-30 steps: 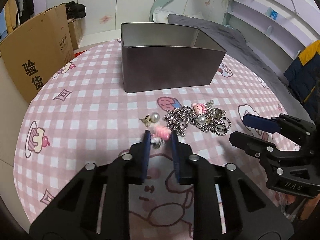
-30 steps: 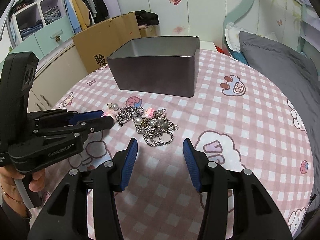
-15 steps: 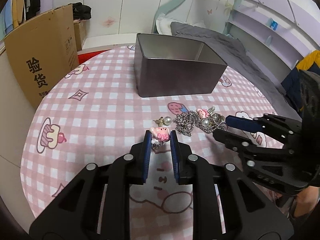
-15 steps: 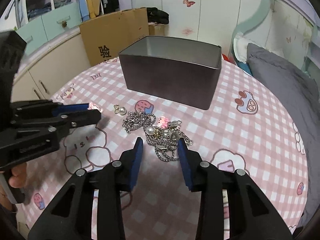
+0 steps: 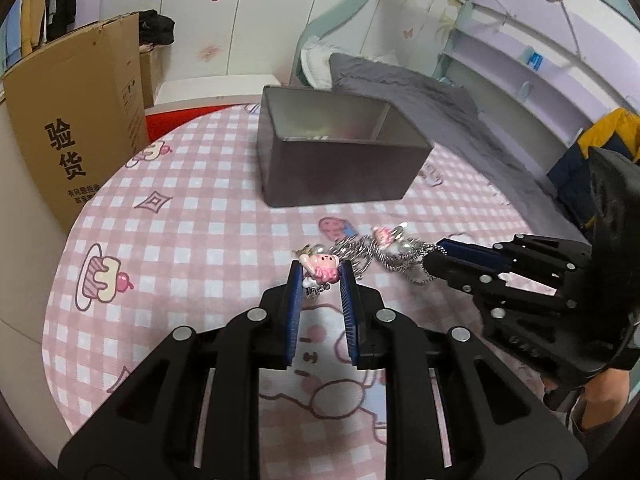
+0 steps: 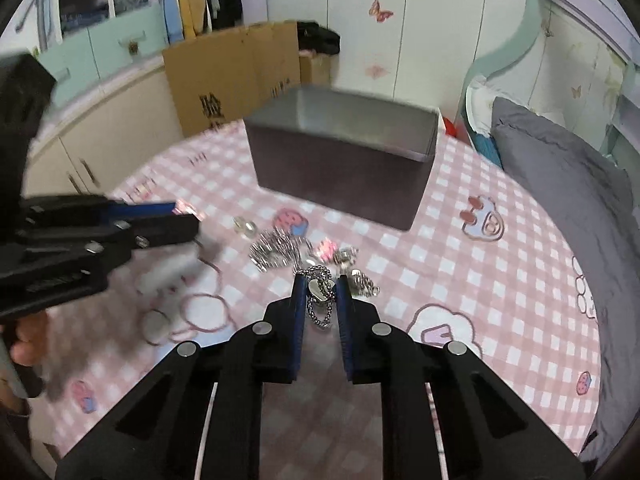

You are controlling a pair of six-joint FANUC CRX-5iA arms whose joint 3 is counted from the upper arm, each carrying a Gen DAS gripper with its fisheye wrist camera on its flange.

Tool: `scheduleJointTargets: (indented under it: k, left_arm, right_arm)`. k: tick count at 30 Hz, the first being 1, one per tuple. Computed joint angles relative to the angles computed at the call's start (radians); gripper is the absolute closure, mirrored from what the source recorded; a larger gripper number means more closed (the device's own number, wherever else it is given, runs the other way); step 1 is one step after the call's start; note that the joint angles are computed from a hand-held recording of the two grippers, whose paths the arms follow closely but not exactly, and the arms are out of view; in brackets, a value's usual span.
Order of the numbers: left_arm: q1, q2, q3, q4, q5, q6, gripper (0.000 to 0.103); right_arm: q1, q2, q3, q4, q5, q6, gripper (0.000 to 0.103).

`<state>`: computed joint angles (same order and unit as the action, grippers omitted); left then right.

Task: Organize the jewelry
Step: 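Grasp the pink charm with the left gripper while the right gripper grasps silver chain, then lift and carry the pink charm and silver chain over the grey box with both grippers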

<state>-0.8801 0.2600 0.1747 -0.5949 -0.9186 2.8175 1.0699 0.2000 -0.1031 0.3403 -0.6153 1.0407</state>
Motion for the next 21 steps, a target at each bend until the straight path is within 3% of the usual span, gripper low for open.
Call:
scheduleJointTargets:
  k: [13,21]
  left_arm:
    - [-0.018,-0.05,0.015,-0.046,0.047,0.005,0.084]
    - [-0.012,-0.056,0.085,-0.071,0.038,-0.056,0.084]
  right_arm:
    - [0.002,-0.125,-0.038,0.055,0.081,-0.054,0.09]
    - [-0.007,-0.142,-0.001,0.11,0.132,-0.054,0.09]
